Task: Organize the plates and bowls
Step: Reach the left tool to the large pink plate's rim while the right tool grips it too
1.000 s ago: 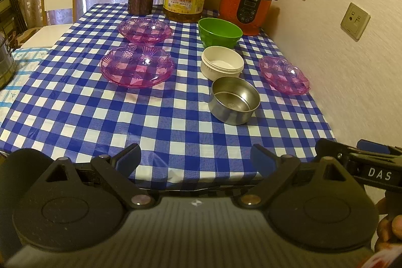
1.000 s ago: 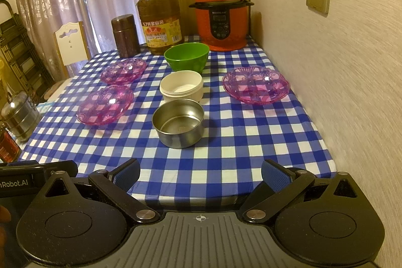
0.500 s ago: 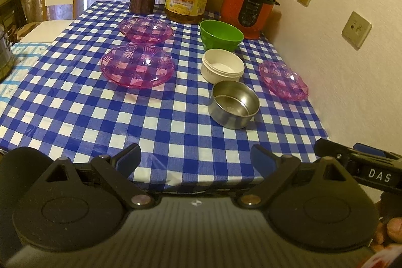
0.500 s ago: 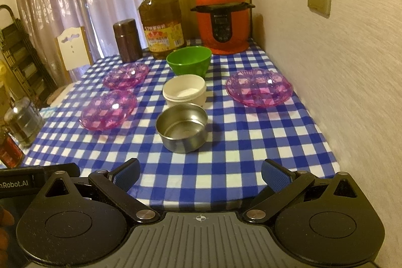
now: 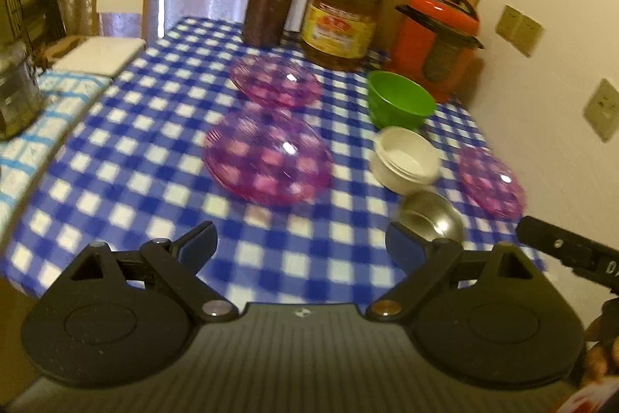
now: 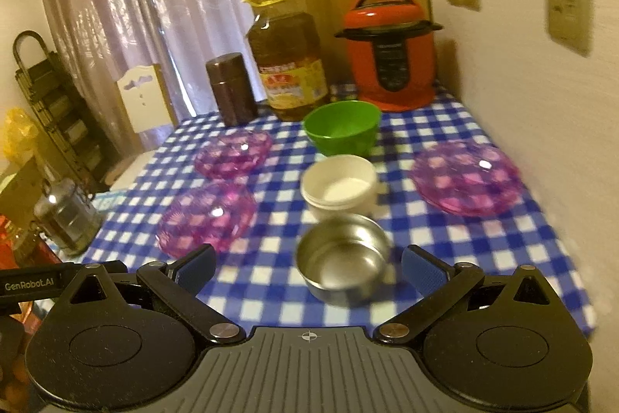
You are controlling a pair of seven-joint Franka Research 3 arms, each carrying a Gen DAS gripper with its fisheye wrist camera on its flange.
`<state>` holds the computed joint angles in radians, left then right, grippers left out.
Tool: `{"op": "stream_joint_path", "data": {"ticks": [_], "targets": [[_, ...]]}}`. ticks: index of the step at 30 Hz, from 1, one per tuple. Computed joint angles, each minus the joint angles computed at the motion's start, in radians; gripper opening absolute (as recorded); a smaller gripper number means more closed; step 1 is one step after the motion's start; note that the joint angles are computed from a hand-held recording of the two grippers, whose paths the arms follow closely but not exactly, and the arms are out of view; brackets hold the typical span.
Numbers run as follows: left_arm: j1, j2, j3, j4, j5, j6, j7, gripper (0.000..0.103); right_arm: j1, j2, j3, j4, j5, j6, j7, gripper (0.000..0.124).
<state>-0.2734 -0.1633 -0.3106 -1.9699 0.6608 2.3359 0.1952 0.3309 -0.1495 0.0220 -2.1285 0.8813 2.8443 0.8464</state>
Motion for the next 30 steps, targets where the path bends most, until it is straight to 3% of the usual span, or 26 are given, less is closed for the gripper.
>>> {"op": "stream_joint_path", "data": {"ticks": [6,10,12,20,24,30], "targets": [[0.045,0.004,0.053,-0.009,-0.021,0.038,0.117,0.091,0.005,0.15,0.034,0.169,0.052,-0.038,-0.029,0.102],[0.079,0.022,0.077,-0.017,-0.042,0.088,0.171,0.09,-0.009,0.252,0.07,0.272,0.0,-0.056,0.009,0.099],[0.093,0.039,0.086,-0.019,-0.048,0.111,0.195,0.088,-0.014,0.308,0.083,0.331,-0.045,-0.072,0.05,0.089],[0.132,0.141,0.122,-0.006,-0.062,0.182,0.249,0.078,-0.025,0.546,0.107,0.575,-0.25,-0.154,0.208,0.071],[0.142,0.185,0.138,-0.003,-0.079,0.224,0.271,0.065,-0.025,0.649,0.113,0.688,-0.333,-0.203,0.266,0.064],[0.149,0.228,0.157,-0.003,-0.084,0.264,0.272,0.054,-0.015,0.773,0.117,0.847,-0.425,-0.292,0.333,0.048]]}}
